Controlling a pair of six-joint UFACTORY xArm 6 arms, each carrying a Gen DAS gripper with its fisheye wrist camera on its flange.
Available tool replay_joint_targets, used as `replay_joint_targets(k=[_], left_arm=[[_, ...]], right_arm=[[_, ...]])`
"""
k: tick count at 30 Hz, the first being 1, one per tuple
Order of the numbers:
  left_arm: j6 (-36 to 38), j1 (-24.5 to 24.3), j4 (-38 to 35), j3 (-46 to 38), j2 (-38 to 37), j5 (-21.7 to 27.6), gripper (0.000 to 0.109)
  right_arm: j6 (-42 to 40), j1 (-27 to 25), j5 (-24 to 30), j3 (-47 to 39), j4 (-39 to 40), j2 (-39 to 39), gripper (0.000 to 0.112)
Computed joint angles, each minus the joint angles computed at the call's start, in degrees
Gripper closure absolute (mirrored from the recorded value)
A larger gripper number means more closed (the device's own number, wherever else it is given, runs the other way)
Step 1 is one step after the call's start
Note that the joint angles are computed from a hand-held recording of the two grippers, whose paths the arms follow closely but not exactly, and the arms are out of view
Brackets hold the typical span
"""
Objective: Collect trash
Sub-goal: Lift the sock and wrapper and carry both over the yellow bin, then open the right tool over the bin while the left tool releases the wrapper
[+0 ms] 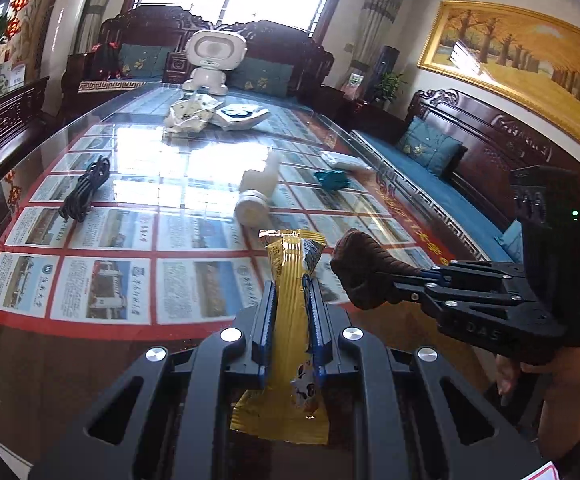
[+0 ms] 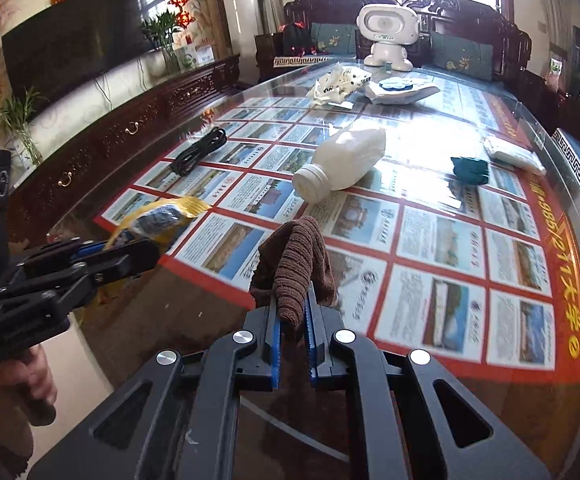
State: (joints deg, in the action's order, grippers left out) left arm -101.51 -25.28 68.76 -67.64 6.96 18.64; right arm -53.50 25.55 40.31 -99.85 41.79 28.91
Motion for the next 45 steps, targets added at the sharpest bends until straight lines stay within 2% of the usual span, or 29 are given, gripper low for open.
replay_joint_targets(k=[7, 14, 25, 28, 31, 37, 45], left_arm=[[3.35, -6.95, -2.04, -3.31, 1.18, 4.24, 0.092], [3.8, -13.16, -2.28, -5.92, 2.64, 6.72, 0.092], [-1.86, -22.18, 0.35, -4.47, 2.82, 10.61, 0.092], [-4.39, -24.26, 0.78, -3.17, 3.47, 10.1, 0.092], [-6.78, -25.84, 1.03, -2.42, 5.01, 8.82, 0.092], [-12.88, -27.25, 2.7, -1.13, 8.58, 3.97, 0.092], [-13.26, -28.43, -0.06, -1.58, 13.86, 0.12, 0.092]], right_arm=[[-10.37, -3.47, -2.25, 17.73, 9.6, -14.34, 0.102], [-17.46, -7.9, -2.9, 30.96, 15.72, -26.23, 0.102], [-25.37, -17.12, -0.2, 52.14, 19.17, -43.79, 0.102], [-26.24, -18.91, -0.56, 56.89, 19.25, -46.79, 0.102], [-26.75, -21.16, -0.36, 61.14, 19.17, -48.41, 0.102], [-25.11, -21.73, -2.75, 67.26, 17.07, -47.74, 0.102], [-23.18, -18.53, -8.48, 71.1, 15.86, -42.13, 0.099]])
